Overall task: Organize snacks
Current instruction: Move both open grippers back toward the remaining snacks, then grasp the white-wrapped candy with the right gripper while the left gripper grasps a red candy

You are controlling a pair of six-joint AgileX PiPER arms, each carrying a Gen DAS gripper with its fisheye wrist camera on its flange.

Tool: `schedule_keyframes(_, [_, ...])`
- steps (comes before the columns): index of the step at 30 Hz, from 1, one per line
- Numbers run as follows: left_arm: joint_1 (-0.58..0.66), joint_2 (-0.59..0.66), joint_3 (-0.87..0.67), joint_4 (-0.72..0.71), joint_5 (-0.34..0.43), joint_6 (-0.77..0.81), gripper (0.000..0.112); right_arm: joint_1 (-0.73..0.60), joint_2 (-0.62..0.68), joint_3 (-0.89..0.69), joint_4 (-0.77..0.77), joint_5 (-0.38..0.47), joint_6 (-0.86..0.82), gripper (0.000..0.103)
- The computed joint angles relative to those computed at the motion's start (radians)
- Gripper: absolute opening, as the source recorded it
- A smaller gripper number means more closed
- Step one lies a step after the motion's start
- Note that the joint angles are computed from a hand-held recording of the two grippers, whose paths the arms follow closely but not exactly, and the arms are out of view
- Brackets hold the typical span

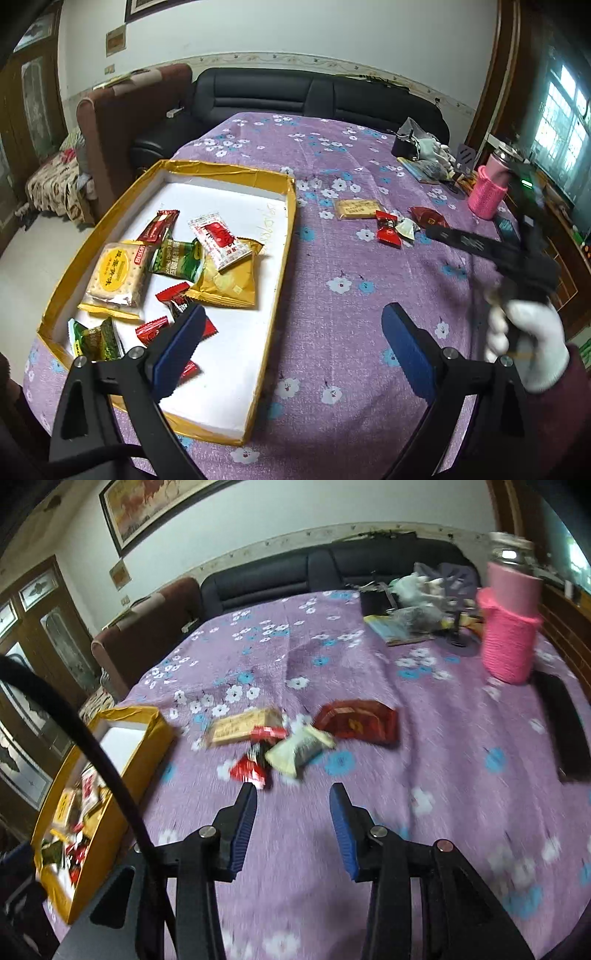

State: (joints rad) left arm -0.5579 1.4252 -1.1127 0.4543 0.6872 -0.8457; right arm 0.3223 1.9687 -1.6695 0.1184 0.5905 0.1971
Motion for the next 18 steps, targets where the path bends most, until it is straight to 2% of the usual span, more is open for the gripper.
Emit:
schedule_keyframes(5, [0.031,-0.01,0.011,-0.028,-0.019,0.035,0.096,0.012,0.235,-0.366,-0.114,0.216,0.106,0.041])
schedule_keyframes(7, [0.043,-0.008,0.012,-0.035,-0.03,0.044,0.096,0.021,0.296,-0.458,-0.139,0.29,0.133,0.04])
schedule_keyframes(8, [0.05,-0.003,0.009,-0.039,-0.034,0.05,0.096,0.028,0.301,-0.46,-0.155,0.29,0.143,0.035])
schedule_keyframes(9, [0.054,0.005,0.003,-0.047,-0.039,0.058,0.096,0.043,0.289,-0.433,-0.198,0.27,0.165,0.019])
schedule_keyframes(10, [0.061,0.009,0.001,-0.058,-0.045,0.072,0.096,0.048,0.276,-0.408,-0.209,0.261,0.169,0.019])
schedule_keyframes(14, [0.094,0.064,-0.057,-0.205,-0.069,0.224,0.094,0.049,0.16,-0.194,-0.238,0.137,0.189,0.016])
schedule_keyframes(18, [0.119,0.183,-0.189,-0.462,-0.038,0.462,0.094,-0.012,0.001,0.068,-0.052,-0.043,0.096,0.016])
